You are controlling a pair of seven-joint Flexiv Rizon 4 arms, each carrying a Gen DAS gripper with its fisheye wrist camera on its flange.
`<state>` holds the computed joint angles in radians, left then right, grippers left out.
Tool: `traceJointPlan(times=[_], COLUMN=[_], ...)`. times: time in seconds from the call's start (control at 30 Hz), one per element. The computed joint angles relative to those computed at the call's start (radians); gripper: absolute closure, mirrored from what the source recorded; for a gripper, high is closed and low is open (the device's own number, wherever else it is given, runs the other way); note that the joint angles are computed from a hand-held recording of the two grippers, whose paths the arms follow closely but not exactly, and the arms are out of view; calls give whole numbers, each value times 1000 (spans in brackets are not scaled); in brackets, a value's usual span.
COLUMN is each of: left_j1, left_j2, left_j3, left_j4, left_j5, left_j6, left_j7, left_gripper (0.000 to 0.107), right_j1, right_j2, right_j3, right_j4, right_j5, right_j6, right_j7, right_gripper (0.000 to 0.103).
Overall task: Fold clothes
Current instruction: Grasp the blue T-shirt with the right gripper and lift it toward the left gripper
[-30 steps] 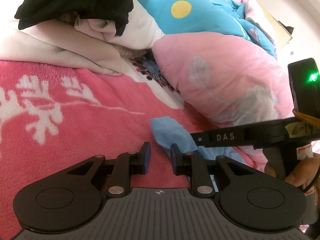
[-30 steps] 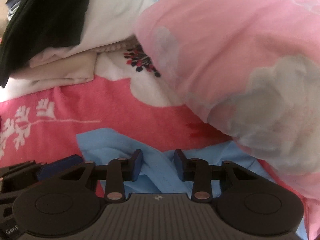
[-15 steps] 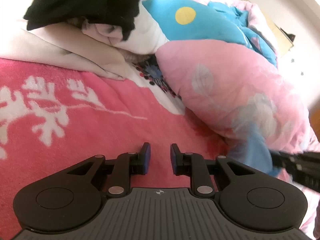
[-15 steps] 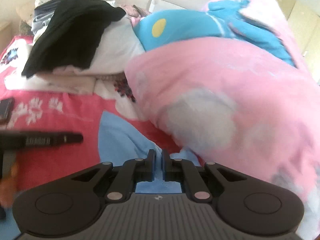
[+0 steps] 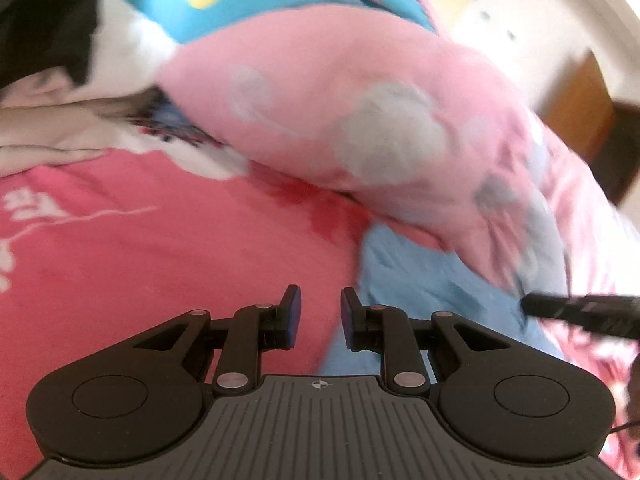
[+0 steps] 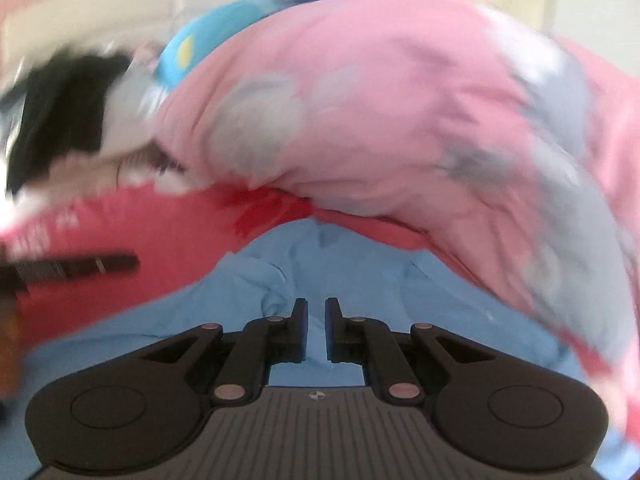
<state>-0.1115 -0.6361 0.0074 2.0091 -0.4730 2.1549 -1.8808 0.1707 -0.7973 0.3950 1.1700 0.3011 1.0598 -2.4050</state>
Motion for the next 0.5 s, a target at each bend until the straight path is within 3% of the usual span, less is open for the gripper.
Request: traceJointPlan(times=[0.07,0.1,0.13,0.2,0.3,0.5], left_j1=[40,79,125,147,80,146], left_j2=[19,25,29,27,11,-28], left_j3=[-31,-64,-103,-120,-53,-104], left_j4=[-10,-17,-26,-57,-101,-181], left_j5=[74,127,186,228,166,167], left_j6=[-41,-56,-73,-120,-171,-282], left_j7=[18,10,0,1,16,5], left_gripper=[86,86,83,79,79,76], right_j1=[-40,-63,-87,-138,-181,-117], right_j2=[38,55,67,70,41,-125], right_j3=[3,5,10,26,34,-40], right_j4=[-6,-17,-33,-85,-155,-332], right_j5=[44,75,111,204,328,423], right_j6=[-98,-159,-225,-375,-520,-605], right_j7=[103,155,204,293,404,758], right_gripper=[91,84,70,53,51,45])
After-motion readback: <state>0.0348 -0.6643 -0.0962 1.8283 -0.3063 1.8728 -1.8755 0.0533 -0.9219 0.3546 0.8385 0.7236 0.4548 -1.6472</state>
